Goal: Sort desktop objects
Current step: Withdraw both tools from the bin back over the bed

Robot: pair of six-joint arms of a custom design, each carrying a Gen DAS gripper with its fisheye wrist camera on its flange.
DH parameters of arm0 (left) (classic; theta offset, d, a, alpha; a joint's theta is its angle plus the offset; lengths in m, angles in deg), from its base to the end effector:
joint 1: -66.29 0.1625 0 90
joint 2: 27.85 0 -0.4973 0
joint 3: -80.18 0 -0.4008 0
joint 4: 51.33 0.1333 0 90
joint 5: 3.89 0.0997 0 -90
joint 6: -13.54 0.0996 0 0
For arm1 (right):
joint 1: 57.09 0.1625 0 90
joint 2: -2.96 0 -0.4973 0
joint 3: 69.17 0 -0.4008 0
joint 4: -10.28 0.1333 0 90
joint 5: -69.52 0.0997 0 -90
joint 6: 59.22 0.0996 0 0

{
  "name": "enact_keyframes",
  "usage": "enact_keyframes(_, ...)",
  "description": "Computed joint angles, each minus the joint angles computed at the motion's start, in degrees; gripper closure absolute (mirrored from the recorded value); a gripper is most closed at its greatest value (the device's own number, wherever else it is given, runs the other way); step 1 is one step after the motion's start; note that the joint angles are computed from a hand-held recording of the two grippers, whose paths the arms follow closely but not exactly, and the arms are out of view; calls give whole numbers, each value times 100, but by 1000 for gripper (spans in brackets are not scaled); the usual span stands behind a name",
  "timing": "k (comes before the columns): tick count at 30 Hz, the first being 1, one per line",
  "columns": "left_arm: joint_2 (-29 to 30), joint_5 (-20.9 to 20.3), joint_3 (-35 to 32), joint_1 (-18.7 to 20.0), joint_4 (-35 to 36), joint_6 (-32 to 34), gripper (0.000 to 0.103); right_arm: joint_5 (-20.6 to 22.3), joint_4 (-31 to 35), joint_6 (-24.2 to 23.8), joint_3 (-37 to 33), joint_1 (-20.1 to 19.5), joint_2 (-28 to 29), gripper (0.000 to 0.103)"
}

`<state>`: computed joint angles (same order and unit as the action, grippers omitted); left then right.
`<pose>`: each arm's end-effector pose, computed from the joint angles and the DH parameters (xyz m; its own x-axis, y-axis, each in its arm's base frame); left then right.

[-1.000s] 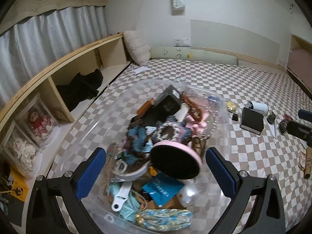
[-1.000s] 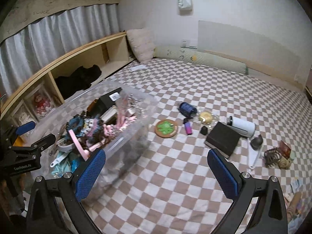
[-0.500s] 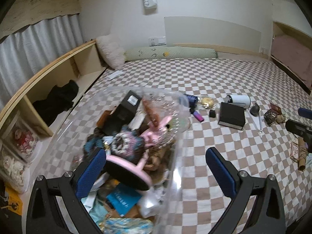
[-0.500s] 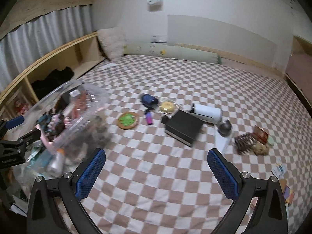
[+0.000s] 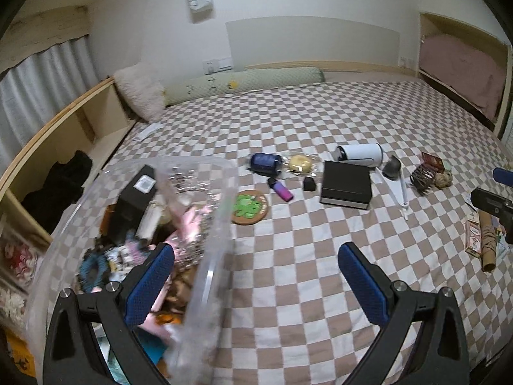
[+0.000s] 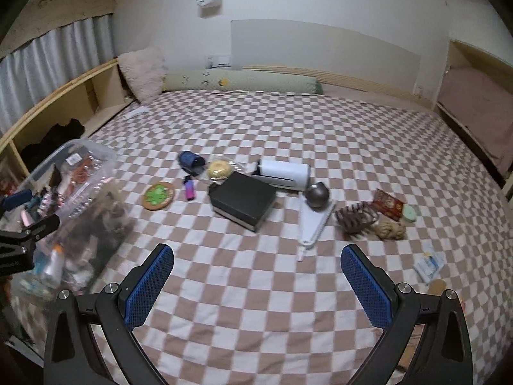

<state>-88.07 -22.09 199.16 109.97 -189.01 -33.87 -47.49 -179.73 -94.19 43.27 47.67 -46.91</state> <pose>-0.2380 -0.5424 0.2018 -0.5791 -0.2608 -0.7724 0.4187 0.7178 -0.5563 0.2478 -0.5948 0.1771 -0.6477 -0.4073 0.6439 -0.6999 0.6521 -0.2915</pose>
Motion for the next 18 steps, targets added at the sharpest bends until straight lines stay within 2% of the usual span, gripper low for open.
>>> enact_keyframes(5,337,-203,-224,135,-572,555,0,199,359,555,-77,-268,-193,0)
enact_keyframes(8,506,-346,-364,214,-768,795,0,55,341,576,-151,-354,-182,0)
enact_keyframes(14,817,-329,-590,325,-827,1163,0,-356,697,513,-359,-461,-138,0)
enact_keyframes(18,963,-496,-724,437,-849,1279,0,-608,874,578,-490,-565,-98,0)
